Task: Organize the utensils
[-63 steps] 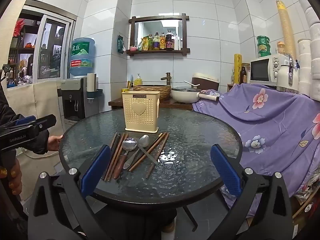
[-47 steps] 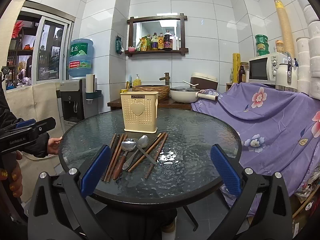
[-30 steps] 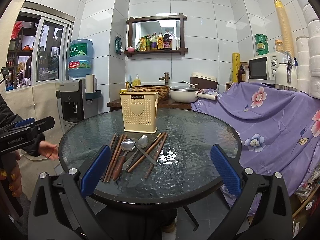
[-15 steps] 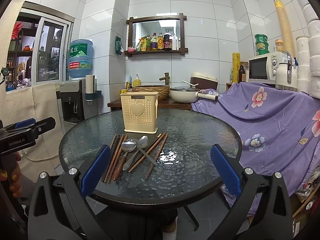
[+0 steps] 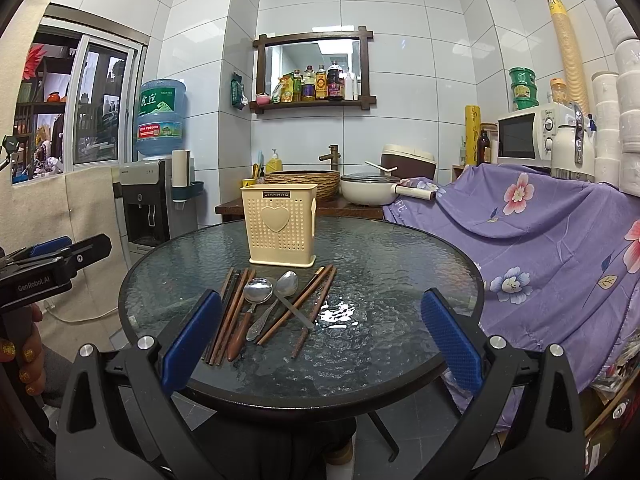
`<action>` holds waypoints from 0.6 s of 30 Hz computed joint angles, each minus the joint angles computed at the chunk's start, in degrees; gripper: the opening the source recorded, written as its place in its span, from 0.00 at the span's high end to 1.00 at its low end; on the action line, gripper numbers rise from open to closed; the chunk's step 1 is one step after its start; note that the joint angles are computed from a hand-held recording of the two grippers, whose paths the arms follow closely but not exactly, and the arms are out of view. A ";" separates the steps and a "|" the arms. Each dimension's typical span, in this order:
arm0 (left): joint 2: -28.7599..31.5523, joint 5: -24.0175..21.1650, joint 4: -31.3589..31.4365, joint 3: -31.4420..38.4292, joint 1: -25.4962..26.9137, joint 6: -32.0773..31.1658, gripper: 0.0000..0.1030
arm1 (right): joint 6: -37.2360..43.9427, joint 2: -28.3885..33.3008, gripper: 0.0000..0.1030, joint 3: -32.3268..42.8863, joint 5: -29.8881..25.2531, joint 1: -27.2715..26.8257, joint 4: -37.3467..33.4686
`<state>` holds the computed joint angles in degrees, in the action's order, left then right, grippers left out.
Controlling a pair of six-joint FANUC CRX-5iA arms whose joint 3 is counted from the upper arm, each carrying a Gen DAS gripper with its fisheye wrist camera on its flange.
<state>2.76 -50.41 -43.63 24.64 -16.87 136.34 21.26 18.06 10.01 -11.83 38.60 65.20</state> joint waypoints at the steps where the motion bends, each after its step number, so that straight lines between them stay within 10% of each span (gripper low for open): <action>1: 0.02 0.00 0.05 0.08 0.02 -0.05 0.06 | 0.59 0.01 0.05 0.12 -0.15 0.10 -0.61; 18: 0.11 -0.02 -0.22 0.07 -0.11 0.22 0.06 | 1.55 0.12 0.05 0.37 -0.19 0.44 -1.73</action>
